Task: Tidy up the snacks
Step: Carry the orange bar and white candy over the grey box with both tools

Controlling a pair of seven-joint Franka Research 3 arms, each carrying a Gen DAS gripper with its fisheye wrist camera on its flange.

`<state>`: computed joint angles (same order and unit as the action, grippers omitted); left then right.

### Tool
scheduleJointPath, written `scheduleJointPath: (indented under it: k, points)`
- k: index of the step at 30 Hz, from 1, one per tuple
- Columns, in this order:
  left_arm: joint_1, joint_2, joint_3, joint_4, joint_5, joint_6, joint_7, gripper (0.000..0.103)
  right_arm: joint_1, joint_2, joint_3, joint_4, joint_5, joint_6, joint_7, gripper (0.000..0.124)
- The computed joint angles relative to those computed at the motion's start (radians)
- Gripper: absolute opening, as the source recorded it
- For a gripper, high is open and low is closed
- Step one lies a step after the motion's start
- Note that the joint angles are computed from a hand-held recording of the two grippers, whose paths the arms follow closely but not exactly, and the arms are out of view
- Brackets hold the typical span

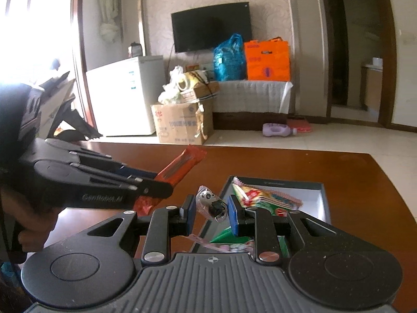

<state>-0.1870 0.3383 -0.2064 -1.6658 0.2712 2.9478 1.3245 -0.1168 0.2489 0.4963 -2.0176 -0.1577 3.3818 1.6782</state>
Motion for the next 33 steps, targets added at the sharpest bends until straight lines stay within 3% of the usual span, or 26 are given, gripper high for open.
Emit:
scheduleJointPath:
  k: [8, 16, 33]
  points:
    - [-0.011, 0.012, -0.017, 0.010, -0.006, -0.011, 0.034, 0.018, 0.101, -0.012, -0.131, -0.012, 0.062, 0.028, -0.007, 0.028]
    - [-0.003, 0.030, -0.065, 0.028, -0.055, -0.016, 0.113, 0.018, 0.169, 0.002, -0.214, 0.002, 0.116, 0.017, -0.044, 0.028]
    - [-0.026, 0.085, -0.085, 0.089, -0.113, -0.065, 0.202, 0.018, 0.136, 0.013, -0.181, 0.009, 0.187, -0.006, -0.104, 0.028]
